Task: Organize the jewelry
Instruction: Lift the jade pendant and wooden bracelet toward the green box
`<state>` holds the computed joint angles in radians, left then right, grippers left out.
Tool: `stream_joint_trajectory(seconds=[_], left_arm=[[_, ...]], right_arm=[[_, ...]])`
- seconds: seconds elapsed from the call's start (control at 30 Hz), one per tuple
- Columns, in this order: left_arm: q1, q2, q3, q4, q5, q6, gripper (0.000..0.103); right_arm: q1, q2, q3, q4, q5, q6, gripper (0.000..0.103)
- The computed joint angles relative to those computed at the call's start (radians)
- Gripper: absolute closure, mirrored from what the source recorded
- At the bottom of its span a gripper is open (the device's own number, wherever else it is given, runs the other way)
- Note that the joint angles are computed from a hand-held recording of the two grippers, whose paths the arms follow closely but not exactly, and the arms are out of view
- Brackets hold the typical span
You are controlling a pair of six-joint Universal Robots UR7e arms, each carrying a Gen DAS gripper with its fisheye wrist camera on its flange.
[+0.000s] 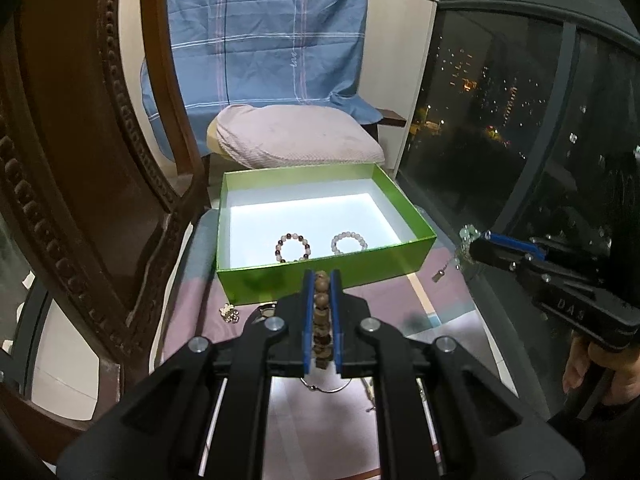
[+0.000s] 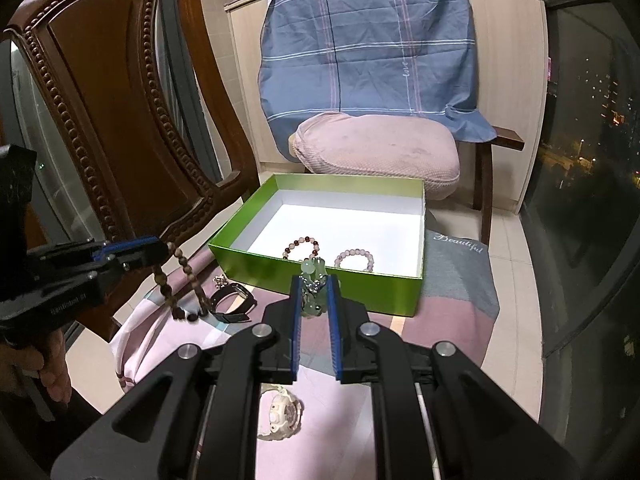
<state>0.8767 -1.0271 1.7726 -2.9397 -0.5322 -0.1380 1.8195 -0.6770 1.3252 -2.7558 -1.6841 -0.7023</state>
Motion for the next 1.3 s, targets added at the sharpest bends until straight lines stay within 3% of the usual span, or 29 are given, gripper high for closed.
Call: stream_joint_trajectory(seconds=[0.63, 1.3], left_arm=[[-0.013, 0.002, 0.012, -0.045, 0.057, 0.006, 0.095], [-0.009, 0.021, -0.013, -0.059, 0.041, 0.03, 0.095]], right_arm=[[0.009, 0.015, -0.015, -0.016, -0.021, -0.014, 0.09], [0.007, 0.018, -0.025, -0.01, -0.009, -0.016, 0.09]])
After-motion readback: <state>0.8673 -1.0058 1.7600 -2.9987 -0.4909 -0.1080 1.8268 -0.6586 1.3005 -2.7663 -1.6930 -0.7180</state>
